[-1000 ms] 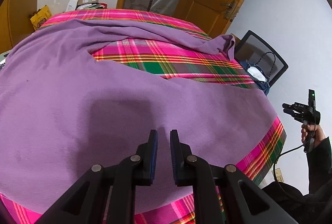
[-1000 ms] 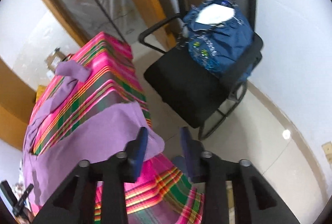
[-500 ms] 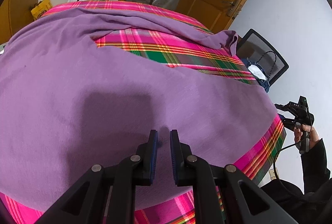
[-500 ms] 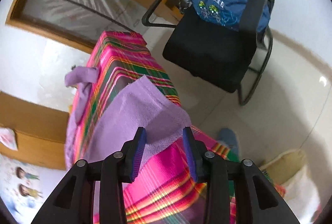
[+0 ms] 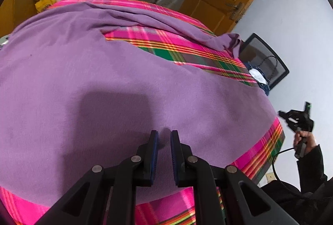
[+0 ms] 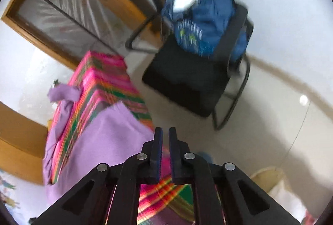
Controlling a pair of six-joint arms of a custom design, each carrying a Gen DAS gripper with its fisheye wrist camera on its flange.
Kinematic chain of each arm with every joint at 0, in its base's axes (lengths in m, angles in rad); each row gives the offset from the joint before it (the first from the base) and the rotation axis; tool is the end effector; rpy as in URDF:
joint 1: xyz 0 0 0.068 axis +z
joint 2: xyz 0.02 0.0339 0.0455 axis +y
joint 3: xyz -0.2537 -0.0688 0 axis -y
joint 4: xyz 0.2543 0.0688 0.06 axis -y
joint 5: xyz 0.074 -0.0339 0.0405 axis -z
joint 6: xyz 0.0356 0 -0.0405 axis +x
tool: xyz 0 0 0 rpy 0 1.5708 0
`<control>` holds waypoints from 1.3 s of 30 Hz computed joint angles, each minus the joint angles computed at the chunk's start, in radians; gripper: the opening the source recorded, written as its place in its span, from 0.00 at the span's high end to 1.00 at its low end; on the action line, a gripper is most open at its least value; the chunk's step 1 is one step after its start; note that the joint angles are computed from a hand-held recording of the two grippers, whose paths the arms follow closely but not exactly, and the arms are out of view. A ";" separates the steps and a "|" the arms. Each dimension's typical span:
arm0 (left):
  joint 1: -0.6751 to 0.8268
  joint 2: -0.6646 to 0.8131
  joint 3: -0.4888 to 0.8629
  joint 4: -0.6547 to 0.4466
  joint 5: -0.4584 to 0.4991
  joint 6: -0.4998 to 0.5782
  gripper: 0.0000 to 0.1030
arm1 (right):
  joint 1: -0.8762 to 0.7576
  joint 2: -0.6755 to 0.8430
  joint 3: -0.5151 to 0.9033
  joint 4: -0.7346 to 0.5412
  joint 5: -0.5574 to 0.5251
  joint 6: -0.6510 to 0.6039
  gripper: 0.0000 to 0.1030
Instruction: Fold clothes
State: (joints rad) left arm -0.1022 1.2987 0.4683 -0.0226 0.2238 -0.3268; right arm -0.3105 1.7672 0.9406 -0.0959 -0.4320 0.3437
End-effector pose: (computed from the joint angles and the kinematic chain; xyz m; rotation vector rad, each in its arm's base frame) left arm 0.2371 -0.0323 0.1287 -0.1717 2.4431 -0.4641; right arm 0.3379 -0.0928 0.1311 0.6157 2.3766 0.5508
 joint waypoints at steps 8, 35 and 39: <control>0.316 -0.217 -0.100 -0.095 -0.078 -0.008 0.89 | 0.277 -0.129 -0.003 0.083 -0.056 -0.145 0.63; 1.259 0.333 0.020 0.155 0.531 -0.039 0.88 | 0.616 0.095 0.148 0.083 -0.107 -0.103 0.63; 1.265 0.234 -0.015 0.136 0.491 -0.010 0.90 | 0.629 0.099 0.153 0.076 -0.095 -0.105 0.63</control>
State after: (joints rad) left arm 1.1627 1.5328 0.4537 0.1134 0.7146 -0.3363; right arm 0.3186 1.8665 1.0938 -0.0202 -0.5272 0.2391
